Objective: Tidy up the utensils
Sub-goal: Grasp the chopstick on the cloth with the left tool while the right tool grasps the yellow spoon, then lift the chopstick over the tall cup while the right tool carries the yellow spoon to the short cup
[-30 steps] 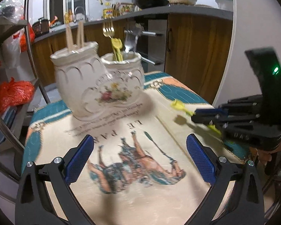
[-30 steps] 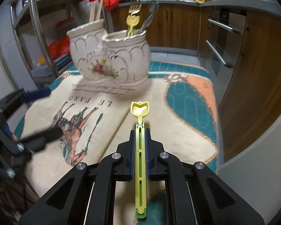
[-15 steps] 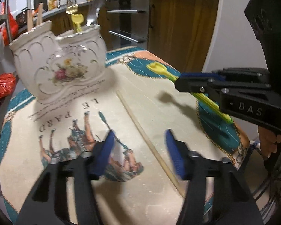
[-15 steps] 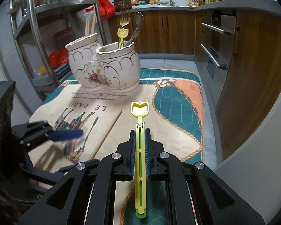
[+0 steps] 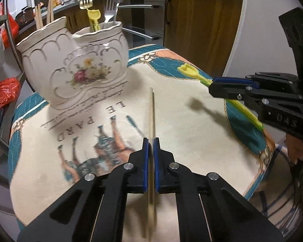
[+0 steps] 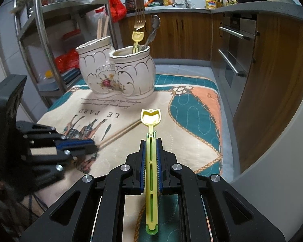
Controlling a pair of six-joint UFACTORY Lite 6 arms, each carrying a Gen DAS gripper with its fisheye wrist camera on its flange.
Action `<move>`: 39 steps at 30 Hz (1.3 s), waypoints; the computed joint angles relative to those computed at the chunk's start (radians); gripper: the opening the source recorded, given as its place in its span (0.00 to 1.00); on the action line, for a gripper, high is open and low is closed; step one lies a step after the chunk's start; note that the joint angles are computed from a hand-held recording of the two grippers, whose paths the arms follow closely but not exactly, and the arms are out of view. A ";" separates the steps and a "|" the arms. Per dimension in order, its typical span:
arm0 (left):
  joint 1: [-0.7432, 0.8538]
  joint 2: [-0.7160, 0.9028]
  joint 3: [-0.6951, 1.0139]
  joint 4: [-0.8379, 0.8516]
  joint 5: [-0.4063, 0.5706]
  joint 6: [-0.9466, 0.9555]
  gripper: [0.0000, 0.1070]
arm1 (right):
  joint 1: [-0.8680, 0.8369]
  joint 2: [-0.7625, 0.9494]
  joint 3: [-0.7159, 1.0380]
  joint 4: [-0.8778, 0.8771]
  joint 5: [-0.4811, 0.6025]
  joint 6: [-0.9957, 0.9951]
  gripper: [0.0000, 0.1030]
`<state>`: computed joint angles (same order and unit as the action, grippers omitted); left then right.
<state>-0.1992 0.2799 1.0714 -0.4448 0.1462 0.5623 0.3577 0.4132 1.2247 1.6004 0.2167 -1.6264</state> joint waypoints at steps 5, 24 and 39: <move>0.094 -0.051 -0.034 -0.039 0.069 0.166 0.04 | 0.005 -0.003 0.000 0.011 0.008 -0.016 0.10; 0.212 -0.075 -0.088 -0.320 0.118 0.482 0.06 | 0.050 0.025 0.035 -0.014 -0.022 0.023 0.10; 0.336 -0.100 -0.105 -0.992 0.224 1.215 0.05 | 0.068 0.063 0.121 0.071 -0.049 -0.001 0.10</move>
<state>0.1373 0.1798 0.9664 -1.4364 0.3697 1.7771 0.4254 0.4760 1.3459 1.6711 0.1678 -1.6271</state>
